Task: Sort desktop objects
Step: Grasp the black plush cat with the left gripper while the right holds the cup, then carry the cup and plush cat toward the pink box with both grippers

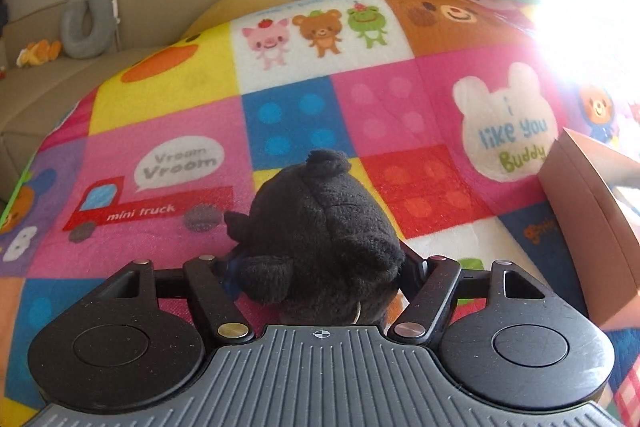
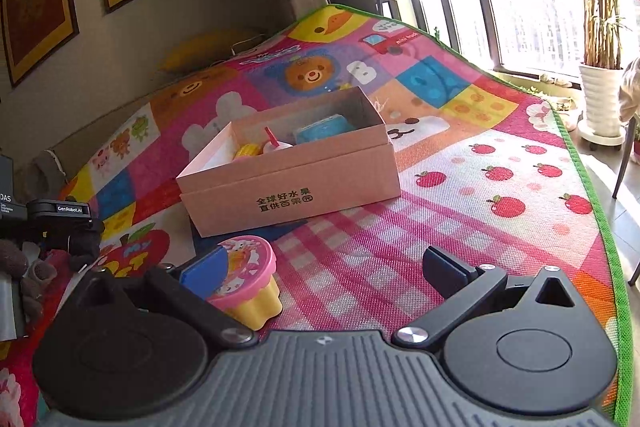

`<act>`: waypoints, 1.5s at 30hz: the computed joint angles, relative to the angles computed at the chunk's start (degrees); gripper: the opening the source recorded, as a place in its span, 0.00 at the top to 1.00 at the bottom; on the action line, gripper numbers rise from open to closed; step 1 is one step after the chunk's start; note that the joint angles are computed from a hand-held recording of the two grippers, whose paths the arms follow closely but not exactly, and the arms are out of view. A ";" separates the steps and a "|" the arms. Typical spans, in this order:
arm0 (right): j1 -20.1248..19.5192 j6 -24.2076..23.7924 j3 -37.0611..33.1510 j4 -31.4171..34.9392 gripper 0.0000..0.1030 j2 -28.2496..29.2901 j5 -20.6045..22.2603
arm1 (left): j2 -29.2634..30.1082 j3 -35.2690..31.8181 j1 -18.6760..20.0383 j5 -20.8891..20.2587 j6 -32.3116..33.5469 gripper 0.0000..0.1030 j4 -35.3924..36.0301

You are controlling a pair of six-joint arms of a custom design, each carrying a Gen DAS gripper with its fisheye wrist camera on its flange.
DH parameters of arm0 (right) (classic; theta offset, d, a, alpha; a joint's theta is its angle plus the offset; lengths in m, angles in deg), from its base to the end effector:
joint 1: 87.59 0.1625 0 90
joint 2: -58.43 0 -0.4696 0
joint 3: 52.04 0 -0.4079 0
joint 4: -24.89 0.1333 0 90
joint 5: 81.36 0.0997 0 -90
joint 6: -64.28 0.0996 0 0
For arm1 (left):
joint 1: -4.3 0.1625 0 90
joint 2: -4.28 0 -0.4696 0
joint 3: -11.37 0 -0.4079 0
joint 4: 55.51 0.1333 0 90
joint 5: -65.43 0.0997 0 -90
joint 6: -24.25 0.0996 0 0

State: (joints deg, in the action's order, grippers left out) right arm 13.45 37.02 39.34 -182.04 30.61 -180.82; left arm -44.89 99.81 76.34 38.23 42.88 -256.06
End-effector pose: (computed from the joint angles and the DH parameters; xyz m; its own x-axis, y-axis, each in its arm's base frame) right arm 0.2556 -0.6993 0.0378 -0.8307 -0.3211 0.4547 -0.5566 0.4933 -0.6685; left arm -0.0041 -0.7323 0.3394 -0.6266 -0.5282 -0.5731 0.3157 0.5003 -0.8063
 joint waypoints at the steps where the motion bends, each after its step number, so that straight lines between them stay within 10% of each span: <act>1: 0.00 0.00 -0.02 -0.02 0.00 0.02 0.00 | 0.20 0.72 -0.64 -0.53 3.51 0.27 -1.87; 13: 0.04 1.25 -0.70 3.24 0.00 -0.48 -1.16 | -0.13 15.95 -8.25 -14.14 29.19 0.23 -6.27; 27: -1.62 7.03 -0.86 11.69 0.00 -2.72 2.90 | -7.46 24.02 -8.56 -30.02 8.40 0.06 9.22; 36: -1.77 6.84 -0.88 12.52 0.00 -2.91 3.48 | -5.22 17.46 -6.35 -26.65 -5.25 0.06 13.53; 39: -1.87 6.95 -0.80 12.55 0.00 -2.98 3.77 | -4.71 16.25 -5.89 -26.46 -6.76 0.24 15.14; 45: -1.93 7.00 -0.70 12.47 0.00 -3.03 3.97 | -5.43 17.37 -7.74 -21.01 4.54 0.28 13.79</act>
